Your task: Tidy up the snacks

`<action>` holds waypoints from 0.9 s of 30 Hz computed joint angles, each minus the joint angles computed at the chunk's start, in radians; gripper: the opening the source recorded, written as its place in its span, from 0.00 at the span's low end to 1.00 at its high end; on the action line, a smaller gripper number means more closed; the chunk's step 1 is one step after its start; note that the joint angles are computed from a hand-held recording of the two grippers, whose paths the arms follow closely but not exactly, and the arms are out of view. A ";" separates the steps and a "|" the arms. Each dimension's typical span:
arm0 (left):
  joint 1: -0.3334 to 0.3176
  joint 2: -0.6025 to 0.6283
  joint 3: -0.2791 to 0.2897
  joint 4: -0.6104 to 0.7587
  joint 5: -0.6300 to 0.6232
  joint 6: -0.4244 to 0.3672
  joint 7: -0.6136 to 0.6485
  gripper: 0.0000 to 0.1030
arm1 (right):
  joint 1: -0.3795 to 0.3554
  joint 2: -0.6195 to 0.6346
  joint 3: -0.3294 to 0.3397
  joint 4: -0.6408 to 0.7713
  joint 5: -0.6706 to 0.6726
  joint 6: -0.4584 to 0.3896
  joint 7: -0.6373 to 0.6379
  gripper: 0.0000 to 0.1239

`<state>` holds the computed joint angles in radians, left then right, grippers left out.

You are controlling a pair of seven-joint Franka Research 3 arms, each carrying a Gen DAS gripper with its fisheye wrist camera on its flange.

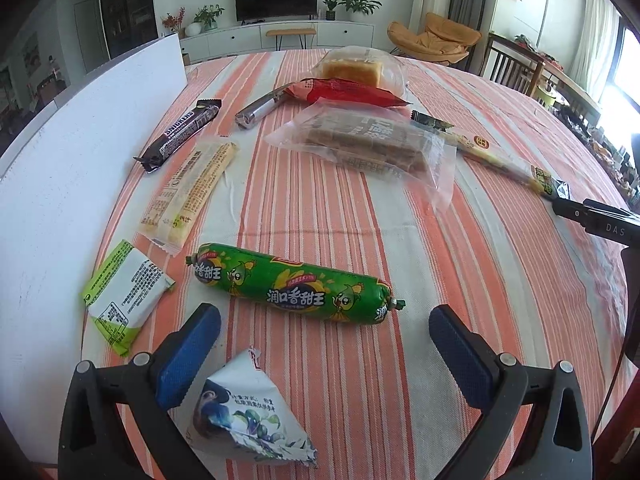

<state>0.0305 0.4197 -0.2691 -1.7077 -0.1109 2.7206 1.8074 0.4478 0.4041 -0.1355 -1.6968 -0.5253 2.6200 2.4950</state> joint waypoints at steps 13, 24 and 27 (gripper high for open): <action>0.058 0.089 -0.060 0.140 -0.292 -0.034 0.002 1.00 | 0.000 0.000 0.000 0.000 0.001 0.000 -0.001 0.79; -0.001 0.128 -0.045 0.225 -0.043 -0.163 0.078 1.00 | 0.000 0.000 -0.001 0.000 0.000 0.000 0.000 0.79; 0.092 0.080 -0.095 0.191 -0.199 -0.227 0.143 1.00 | 0.000 0.000 -0.001 0.000 0.000 0.000 0.000 0.79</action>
